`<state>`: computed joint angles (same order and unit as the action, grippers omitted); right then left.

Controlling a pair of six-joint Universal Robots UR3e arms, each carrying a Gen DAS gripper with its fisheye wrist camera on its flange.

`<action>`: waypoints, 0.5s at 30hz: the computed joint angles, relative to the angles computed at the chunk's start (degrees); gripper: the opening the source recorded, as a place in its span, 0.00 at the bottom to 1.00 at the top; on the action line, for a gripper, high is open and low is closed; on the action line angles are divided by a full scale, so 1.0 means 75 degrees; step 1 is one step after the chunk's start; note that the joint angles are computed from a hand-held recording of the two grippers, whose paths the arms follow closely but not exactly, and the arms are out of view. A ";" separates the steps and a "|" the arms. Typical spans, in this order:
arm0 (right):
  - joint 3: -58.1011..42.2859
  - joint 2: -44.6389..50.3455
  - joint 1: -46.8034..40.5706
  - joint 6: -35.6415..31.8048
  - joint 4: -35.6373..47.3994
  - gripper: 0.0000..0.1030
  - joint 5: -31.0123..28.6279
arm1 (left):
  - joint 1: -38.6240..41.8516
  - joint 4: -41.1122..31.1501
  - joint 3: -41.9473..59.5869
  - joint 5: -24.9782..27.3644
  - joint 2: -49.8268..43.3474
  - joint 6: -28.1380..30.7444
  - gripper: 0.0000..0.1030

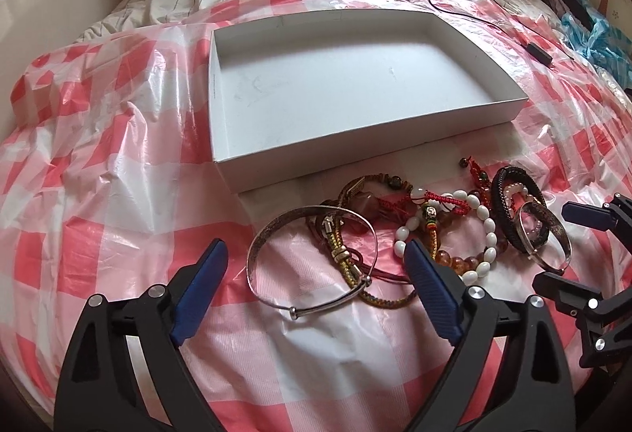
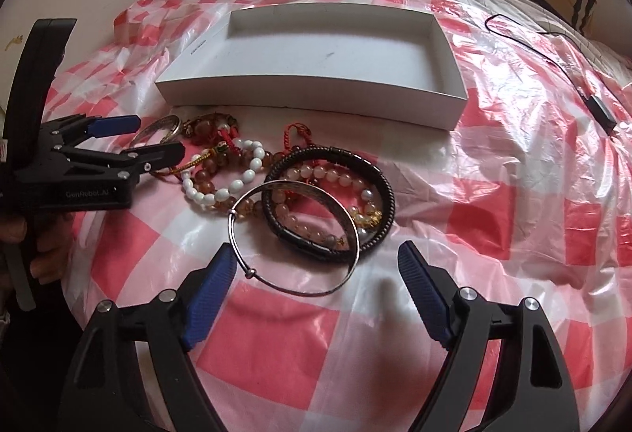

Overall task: Organize jewelry
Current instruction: 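Grasp a silver bangle with the right gripper while the left grasps another bangle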

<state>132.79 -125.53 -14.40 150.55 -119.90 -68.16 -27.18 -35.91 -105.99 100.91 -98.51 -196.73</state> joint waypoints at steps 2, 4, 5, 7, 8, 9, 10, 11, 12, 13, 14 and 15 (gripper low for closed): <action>-0.0004 0.0389 0.0231 0.0194 -0.0384 0.78 -0.0182 | 0.0014 -0.0013 0.0076 -0.0040 -0.0102 0.0021 0.84; 0.0006 0.0669 0.0343 0.0203 -0.0570 0.69 -0.0238 | 0.0026 0.0043 0.0050 -0.0078 -0.0140 0.0053 0.81; 0.0052 0.0689 0.0391 0.0249 -0.0721 0.66 -0.0291 | 0.0047 0.0049 0.0039 -0.0136 -0.0148 0.0086 0.71; 0.0050 0.0646 0.0343 0.0233 -0.0689 0.59 -0.0246 | 0.0077 0.0021 0.0029 -0.0199 -0.0147 0.0133 0.63; 0.0084 0.0569 0.0286 0.0196 -0.0668 0.58 -0.0226 | 0.0073 0.0058 0.0024 -0.0197 -0.0142 0.0143 0.58; 0.0111 0.0484 0.0205 0.0134 -0.0582 0.54 -0.0153 | 0.0094 0.0102 -0.0016 -0.0232 -0.0108 0.0167 0.58; 0.0147 0.0409 0.0181 0.0113 -0.0568 0.53 -0.0185 | 0.0108 0.0132 -0.0050 -0.0256 -0.0081 0.0172 0.58; 0.0143 0.0347 0.0137 0.0060 -0.0475 0.53 -0.0163 | 0.0108 0.0123 -0.0045 -0.0262 -0.0082 0.0179 0.58; 0.0132 0.0279 0.0084 0.0015 -0.0369 0.53 -0.0134 | 0.0108 0.0115 -0.0061 -0.0252 -0.0069 0.0189 0.58; 0.0153 0.0179 0.0033 -0.0019 -0.0296 0.53 -0.0123 | 0.0102 0.0075 -0.0044 -0.0244 -0.0069 0.0192 0.58; 0.0150 0.0119 0.0011 -0.0030 -0.0238 0.53 -0.0124 | 0.0085 0.0048 -0.0040 -0.0220 -0.0058 0.0174 0.59; 0.0147 0.0028 -0.0039 -0.0076 -0.0133 0.53 -0.0096 | 0.0073 0.0011 -0.0028 -0.0200 -0.0050 0.0156 0.59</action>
